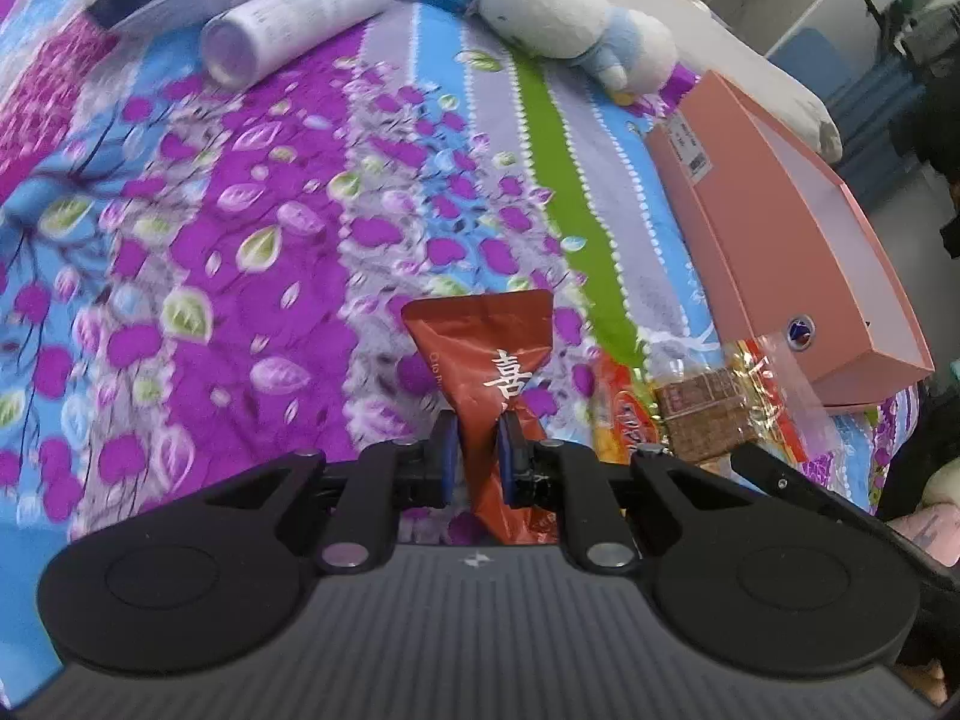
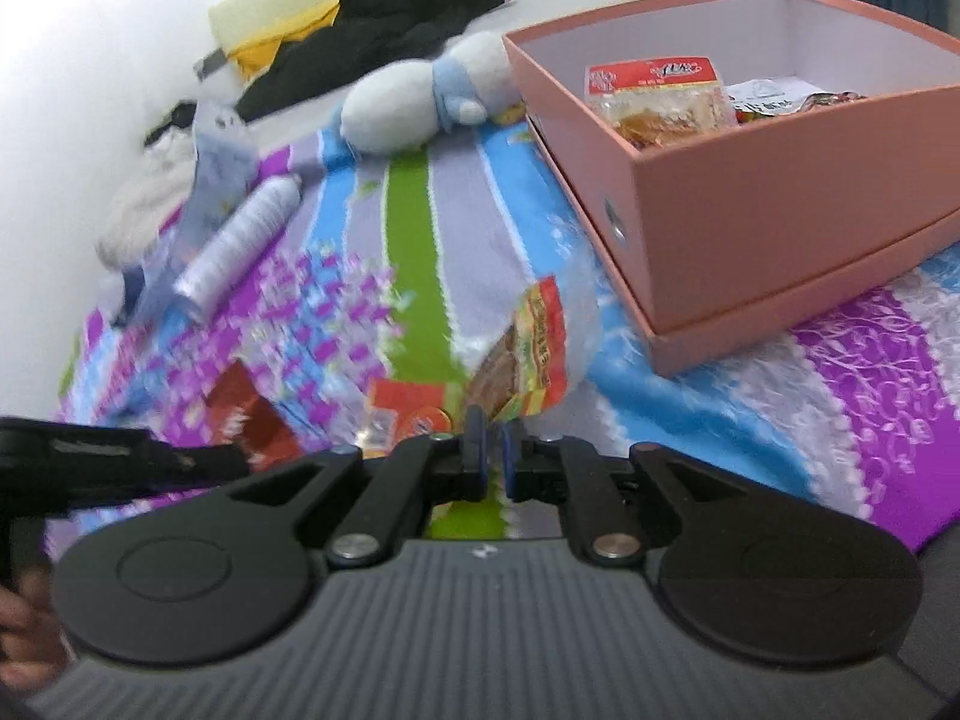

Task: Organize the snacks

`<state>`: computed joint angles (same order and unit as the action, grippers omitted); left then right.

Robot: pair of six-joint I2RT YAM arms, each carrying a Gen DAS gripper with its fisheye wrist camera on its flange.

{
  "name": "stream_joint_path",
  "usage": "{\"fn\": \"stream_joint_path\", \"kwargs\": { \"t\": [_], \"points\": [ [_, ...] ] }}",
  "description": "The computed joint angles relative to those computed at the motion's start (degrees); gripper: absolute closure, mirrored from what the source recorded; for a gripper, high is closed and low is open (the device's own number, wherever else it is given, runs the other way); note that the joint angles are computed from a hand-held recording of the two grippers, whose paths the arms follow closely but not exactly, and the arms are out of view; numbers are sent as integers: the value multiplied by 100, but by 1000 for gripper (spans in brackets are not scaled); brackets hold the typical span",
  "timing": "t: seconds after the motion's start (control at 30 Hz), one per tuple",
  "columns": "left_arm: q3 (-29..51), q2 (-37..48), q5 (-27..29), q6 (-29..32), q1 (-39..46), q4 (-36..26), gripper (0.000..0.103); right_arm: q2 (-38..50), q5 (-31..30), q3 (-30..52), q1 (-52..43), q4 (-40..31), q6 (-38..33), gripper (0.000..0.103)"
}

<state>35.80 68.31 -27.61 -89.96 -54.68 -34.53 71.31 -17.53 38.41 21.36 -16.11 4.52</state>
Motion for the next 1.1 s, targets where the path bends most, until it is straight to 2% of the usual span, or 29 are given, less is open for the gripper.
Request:
{"fn": "stream_joint_path", "kwargs": {
  "t": [0.03, 0.1, 0.13, 0.17, 0.23, 0.3, 0.43, 0.53, 0.67, 0.87, 0.97, 1.03, 1.1],
  "points": [
    [-54, -34, -78, -160, -75, -22, 86, -19, 20, -35, -32, -30, -126, 90],
    [-111, -66, -133, -396, -129, -57, 86, -80, 148, -100, -66, -72, -292, 70],
    [-131, -83, -157, -462, -144, -57, 81, -150, 169, -160, -112, -59, -323, 54],
    [-101, -61, -195, -537, -160, -123, 76, -233, 157, -222, -169, -27, -343, 44],
    [76, 112, -263, -758, -194, -387, 36, -374, 236, -306, -214, 39, -442, 41],
    [149, 177, -330, -910, -228, -485, 24, -489, 385, -342, -186, 125, -490, 41],
    [324, 379, -253, -1105, -211, -634, 17, -652, 412, -537, -113, 676, -844, 38],
    [330, 511, -88, -1201, -198, -477, 17, -295, 112, -539, -65, 988, -1334, 23],
    [421, 760, 69, -1162, -167, -354, 13, 371, 159, -357, 95, 1079, -1608, 23],
    [435, 920, 58, -1118, -95, -117, 13, 837, 517, -523, 297, 1756, -2061, 23],
    [477, 1043, 67, -990, -33, -43, 13, 1204, -91, -362, -1, 1687, -2003, 20],
    [555, 1145, 30, -925, -37, -77, 13, 1272, -253, -299, -84, 1589, -2016, 20],
    [552, 1168, -19, -942, -63, -50, 14, 1253, -322, -227, -62, 1398, -2107, 28]
  ]
}}
